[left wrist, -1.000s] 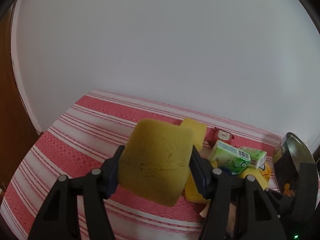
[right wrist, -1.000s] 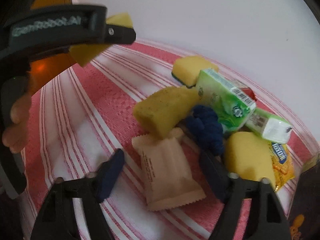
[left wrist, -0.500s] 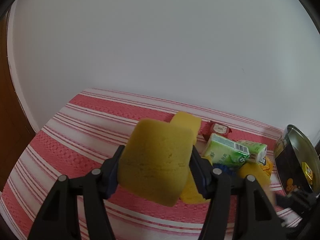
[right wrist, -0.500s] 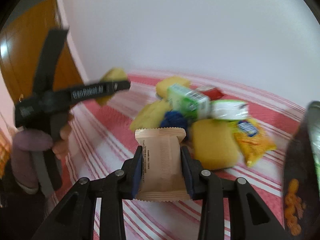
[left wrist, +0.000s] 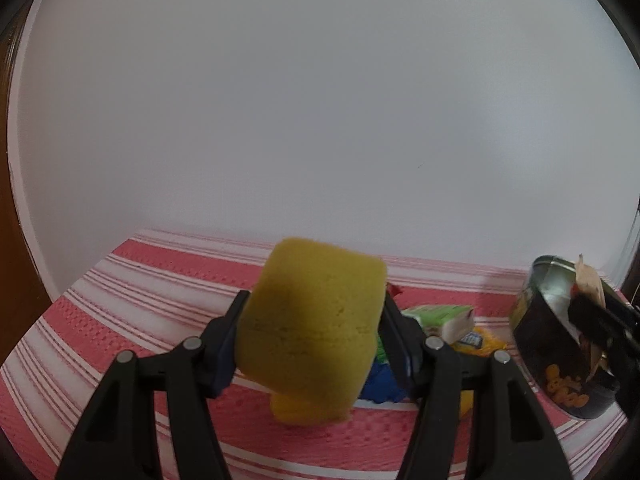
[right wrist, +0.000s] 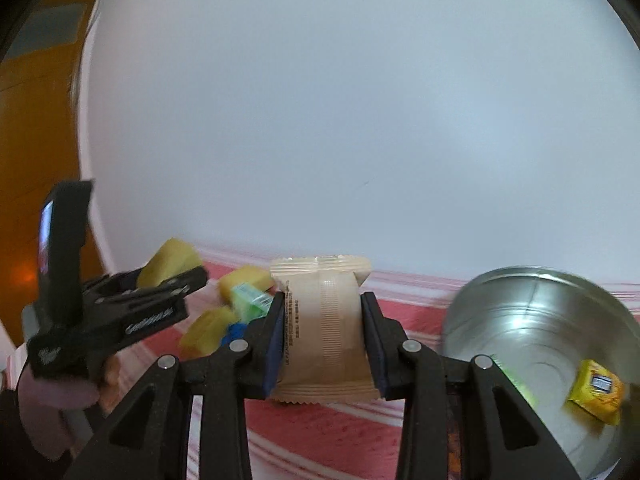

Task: Organize objects
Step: 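Carry sponge and bread packet over the tin and open both tools to drop them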

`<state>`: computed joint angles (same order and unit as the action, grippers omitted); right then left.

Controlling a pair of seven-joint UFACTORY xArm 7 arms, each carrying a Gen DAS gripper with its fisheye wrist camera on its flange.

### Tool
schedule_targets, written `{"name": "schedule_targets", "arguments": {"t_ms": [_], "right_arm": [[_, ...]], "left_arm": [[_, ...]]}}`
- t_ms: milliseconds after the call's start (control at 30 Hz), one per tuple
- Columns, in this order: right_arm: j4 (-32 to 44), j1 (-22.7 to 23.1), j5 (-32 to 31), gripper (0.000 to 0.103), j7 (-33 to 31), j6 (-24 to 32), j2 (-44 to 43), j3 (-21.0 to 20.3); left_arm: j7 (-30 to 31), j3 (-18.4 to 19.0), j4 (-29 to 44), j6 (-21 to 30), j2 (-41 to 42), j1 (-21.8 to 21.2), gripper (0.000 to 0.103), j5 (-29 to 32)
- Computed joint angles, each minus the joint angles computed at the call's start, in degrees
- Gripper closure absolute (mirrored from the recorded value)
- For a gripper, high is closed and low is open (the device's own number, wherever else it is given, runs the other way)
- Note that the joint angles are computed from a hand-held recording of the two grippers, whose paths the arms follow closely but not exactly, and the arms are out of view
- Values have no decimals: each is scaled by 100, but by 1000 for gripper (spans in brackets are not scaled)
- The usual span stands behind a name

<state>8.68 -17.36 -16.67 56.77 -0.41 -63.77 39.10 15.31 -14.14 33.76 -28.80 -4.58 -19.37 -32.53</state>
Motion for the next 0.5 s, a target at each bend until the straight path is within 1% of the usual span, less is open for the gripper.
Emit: {"name": "schedule_targets", "arguments": {"t_ms": [33, 100, 233, 267, 333, 367, 400, 433, 467, 500], "right_arm": [[-19, -3, 2, 64, 0, 9, -42, -26], [-47, -17, 25, 64, 39, 63, -113, -64], [-87, 12, 14, 64, 43, 126, -162, -170], [-131, 129, 3, 64, -13, 208, -229, -288], [-266, 446, -30, 64, -163, 497, -520, -590], [-275, 461, -50, 64, -176, 521, -543, -619], [-188, 377, -57, 64, -114, 509, -455, -514], [-190, 364, -67, 64, -97, 551, -494, -495], [-15, 432, -58, 64, 159, 812, -509, -237], [1, 421, -58, 64, 176, 834, -507, -218]], "left_arm": [[-7, -17, -12, -45, -2, -15, 41, -10], [232, -117, 53, -111, 73, -49, 41, -298], [511, -104, 134, -153, 182, -189, 41, -566], [625, -143, 132, -163, 154, -255, 41, -743], [590, -116, 102, -201, 142, -315, 41, -734], [582, -111, 94, -218, 133, -340, 41, -746], [603, -128, 96, -244, 132, -369, 41, -819], [550, -117, 79, -243, 109, -391, 41, -792], [477, -113, 48, -250, 79, -412, 41, -762], [409, -116, 19, -257, 50, -427, 41, -731]]}}
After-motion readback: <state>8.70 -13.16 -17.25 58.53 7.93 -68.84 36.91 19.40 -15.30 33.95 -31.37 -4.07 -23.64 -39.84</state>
